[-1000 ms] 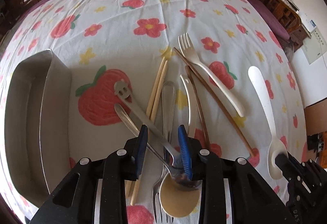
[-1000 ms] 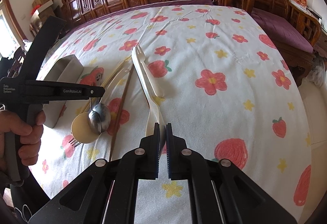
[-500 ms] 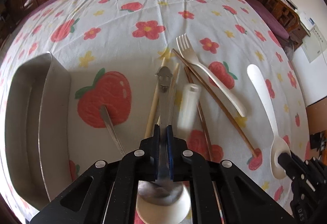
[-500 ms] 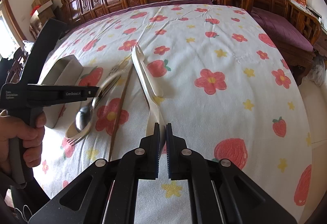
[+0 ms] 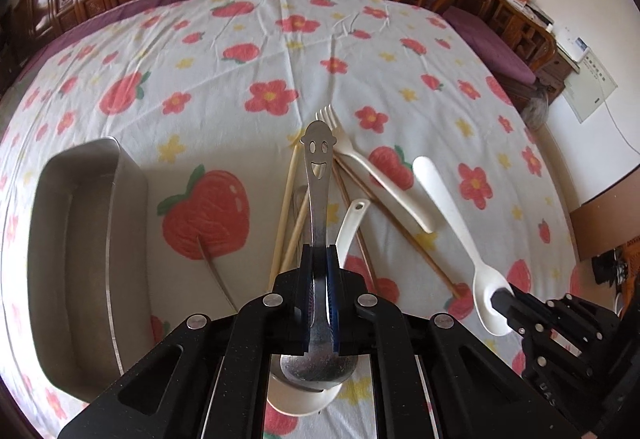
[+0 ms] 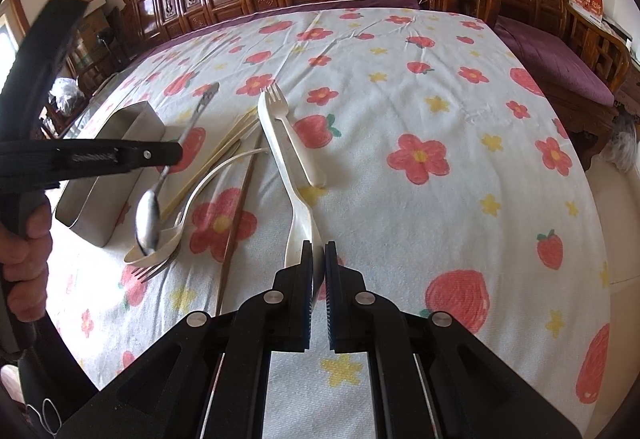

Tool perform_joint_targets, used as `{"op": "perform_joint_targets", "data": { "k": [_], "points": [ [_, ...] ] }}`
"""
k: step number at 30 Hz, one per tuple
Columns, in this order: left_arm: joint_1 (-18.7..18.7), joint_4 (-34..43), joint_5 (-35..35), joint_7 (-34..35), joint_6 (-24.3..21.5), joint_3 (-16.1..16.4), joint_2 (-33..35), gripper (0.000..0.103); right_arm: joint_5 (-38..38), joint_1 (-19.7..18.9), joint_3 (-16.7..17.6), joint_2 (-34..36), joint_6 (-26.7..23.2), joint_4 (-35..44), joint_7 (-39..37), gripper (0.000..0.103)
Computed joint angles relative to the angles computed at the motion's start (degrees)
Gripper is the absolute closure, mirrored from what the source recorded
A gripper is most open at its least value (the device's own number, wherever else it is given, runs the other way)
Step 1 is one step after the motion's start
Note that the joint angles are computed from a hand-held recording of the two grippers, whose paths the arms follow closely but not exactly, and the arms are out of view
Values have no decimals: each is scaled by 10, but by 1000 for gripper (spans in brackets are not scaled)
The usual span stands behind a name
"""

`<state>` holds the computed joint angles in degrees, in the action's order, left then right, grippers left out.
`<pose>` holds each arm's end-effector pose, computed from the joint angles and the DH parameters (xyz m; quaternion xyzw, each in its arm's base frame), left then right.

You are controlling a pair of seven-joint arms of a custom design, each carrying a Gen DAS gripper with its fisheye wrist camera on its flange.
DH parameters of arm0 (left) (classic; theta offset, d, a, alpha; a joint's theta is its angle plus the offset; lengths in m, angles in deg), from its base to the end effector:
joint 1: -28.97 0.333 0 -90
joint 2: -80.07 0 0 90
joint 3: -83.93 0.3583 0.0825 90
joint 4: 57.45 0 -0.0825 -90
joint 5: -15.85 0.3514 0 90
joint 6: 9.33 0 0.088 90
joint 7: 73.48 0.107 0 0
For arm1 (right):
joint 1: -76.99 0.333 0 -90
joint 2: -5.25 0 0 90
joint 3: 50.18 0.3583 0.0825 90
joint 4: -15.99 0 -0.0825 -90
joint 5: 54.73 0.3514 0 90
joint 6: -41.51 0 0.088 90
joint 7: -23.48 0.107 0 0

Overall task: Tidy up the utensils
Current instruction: 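Carry both spoons over the steel tray and open both tools to drop them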

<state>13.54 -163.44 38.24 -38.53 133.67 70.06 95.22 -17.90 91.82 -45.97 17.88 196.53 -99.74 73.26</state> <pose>0.5614 -0.3008 0.4838 -0.7554 0.6156 -0.1871 0.1245 0.5823 0.1759 0.4497 -0.8220 0.4856 -0.0644 0.2903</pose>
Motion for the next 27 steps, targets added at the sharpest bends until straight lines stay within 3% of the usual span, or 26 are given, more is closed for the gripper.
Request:
{"op": "perform_joint_targets", "data": {
  "k": [15, 27],
  "points": [
    [-12, -17, 70, -23, -2, 7, -51, 98, 28, 2, 9, -17, 2, -6, -24, 97],
    [11, -101, 83, -21, 29, 12, -140, 97, 49, 25, 19, -42, 12, -8, -31, 96]
  ]
}}
